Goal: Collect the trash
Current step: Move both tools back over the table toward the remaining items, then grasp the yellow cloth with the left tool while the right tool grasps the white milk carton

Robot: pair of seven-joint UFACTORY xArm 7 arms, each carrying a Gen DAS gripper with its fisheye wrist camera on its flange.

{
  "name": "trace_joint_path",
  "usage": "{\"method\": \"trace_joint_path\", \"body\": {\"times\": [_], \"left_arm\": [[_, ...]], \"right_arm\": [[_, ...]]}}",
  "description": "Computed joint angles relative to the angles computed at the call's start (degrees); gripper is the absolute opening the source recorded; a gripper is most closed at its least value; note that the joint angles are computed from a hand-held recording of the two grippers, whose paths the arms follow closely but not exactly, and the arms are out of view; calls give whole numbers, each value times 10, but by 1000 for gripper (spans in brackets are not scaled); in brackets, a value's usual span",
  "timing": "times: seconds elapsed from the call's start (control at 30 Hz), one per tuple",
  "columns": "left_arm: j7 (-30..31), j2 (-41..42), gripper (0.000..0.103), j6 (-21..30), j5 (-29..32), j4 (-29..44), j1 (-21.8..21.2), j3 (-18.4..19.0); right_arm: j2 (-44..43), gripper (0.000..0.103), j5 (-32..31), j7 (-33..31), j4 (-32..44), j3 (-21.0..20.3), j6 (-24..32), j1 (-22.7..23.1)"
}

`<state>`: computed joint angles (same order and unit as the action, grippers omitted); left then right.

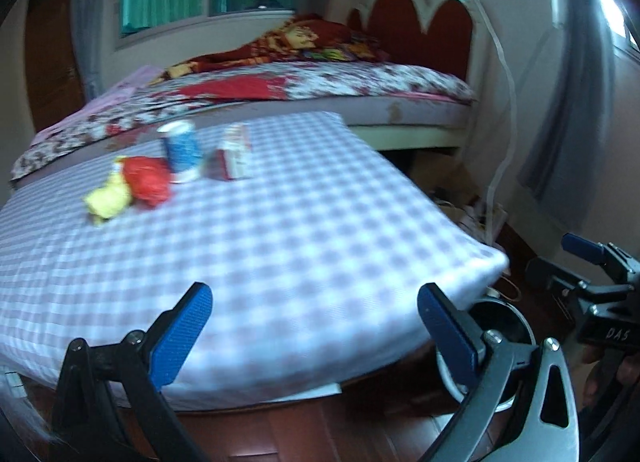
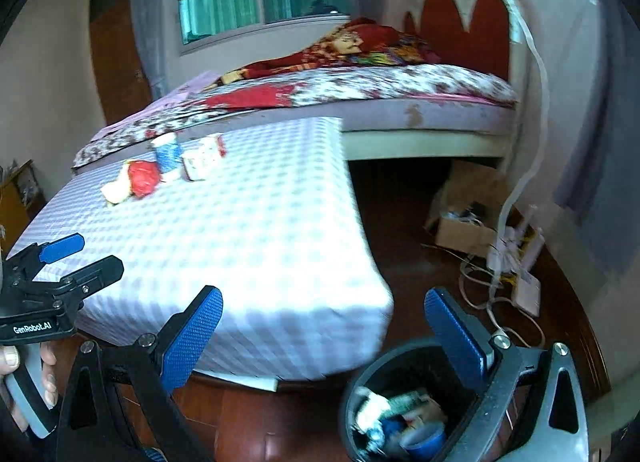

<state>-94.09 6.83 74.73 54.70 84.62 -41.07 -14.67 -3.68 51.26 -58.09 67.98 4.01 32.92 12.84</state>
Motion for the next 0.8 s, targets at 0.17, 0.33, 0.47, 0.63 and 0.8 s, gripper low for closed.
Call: {"method": "trace_joint_path", "body": {"times": [0.17,0.33,0.47,0.63,0.8], "left_arm": [[-13,-90,102,23,-15,-95,37,-4],[-5,-170,102,19,-38,-179,92,-9],[-5,-222,102,-2,-44,-237,134,-8],[12,-274,98,-61,-59,-300,183,7],[43,-295,90,-118,-66,-332,230,20]], "right_arm": [[50,102,-30,36,65,35,1,26],[126,102,-82,107,151,71,-13,51],[187,102,-149,157,214,98,-33,75],[266,102,-283,249,311,102,3,119],[332,102,-340,297,400,106,18,141]]}}
